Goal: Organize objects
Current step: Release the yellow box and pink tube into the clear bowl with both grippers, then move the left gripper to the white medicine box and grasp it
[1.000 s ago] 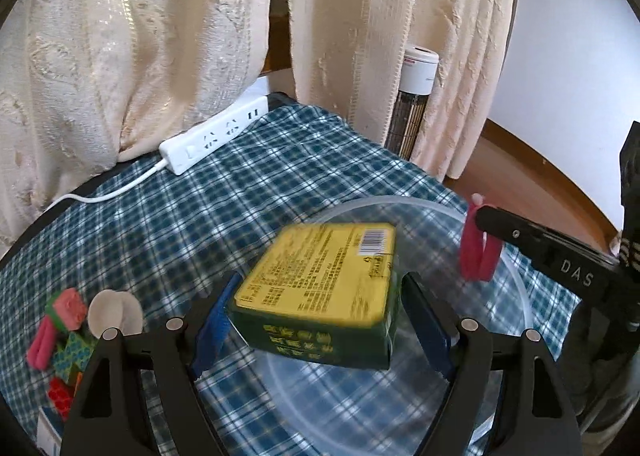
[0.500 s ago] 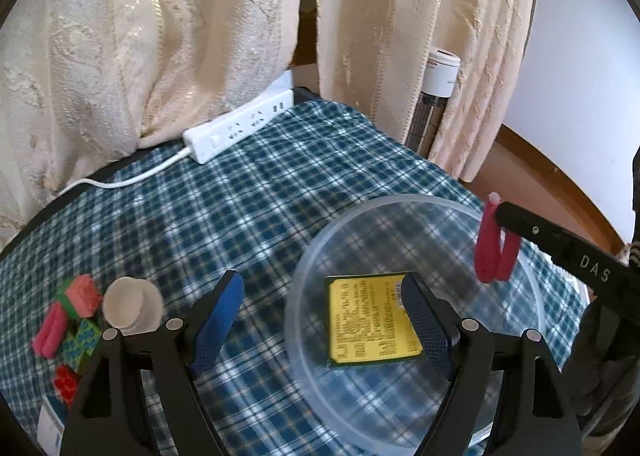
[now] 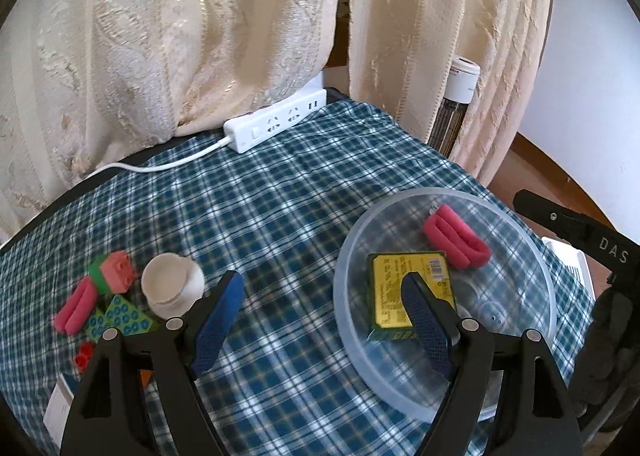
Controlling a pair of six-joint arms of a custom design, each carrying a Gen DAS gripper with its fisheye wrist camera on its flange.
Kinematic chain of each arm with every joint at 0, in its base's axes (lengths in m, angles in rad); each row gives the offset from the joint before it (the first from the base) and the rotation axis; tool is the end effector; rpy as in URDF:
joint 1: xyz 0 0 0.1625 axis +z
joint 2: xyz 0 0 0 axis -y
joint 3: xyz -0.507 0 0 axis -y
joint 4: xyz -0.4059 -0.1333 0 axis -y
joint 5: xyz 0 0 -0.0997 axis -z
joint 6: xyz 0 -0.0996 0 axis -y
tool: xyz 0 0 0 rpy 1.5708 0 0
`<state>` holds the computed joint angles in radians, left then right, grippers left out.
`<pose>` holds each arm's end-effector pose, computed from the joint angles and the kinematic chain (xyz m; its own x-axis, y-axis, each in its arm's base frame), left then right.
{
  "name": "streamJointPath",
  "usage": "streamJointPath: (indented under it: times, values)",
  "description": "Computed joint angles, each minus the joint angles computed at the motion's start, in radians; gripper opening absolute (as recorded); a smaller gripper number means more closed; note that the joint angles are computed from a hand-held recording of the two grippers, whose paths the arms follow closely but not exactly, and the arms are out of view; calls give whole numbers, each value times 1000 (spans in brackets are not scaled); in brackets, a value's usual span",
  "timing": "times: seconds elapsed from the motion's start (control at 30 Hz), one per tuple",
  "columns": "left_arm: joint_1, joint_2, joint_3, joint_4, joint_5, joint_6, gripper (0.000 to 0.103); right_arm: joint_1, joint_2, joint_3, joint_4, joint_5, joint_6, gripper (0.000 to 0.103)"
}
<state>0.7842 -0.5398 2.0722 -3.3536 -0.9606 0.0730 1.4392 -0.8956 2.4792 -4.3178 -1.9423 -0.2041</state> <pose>-0.2672 -0.5354 -0.0369 -0.6275 0.5285 -0.5718 0.7336 0.6474 -0.2066 0.0390 -0.4454 0.2072 -0.8723 0.3637 0.3269 -0.1275 0.4764 -0.8699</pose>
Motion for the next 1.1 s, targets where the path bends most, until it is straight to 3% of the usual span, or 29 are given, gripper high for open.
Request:
streamJointPath:
  times: [0.17,0.27,0.4,0.97,1.1]
  values:
    - [7,-22,30,-21,10,-3,82,34,22,-3,-7,-15,-4,35]
    - [12,-37,48,-37,16,-5,82,62,43,-9,-20,-31,-5,44]
    - [25,-62,75,-63,30,-8,82,94,68,-15,-27,-41,-7,49]
    - [126,-187,208,-185,113,16,82,221,195,-87,42,-87,-4,49]
    - [157,-218,236,-209,133,34,82,244,226,-106,55,-94,2,58]
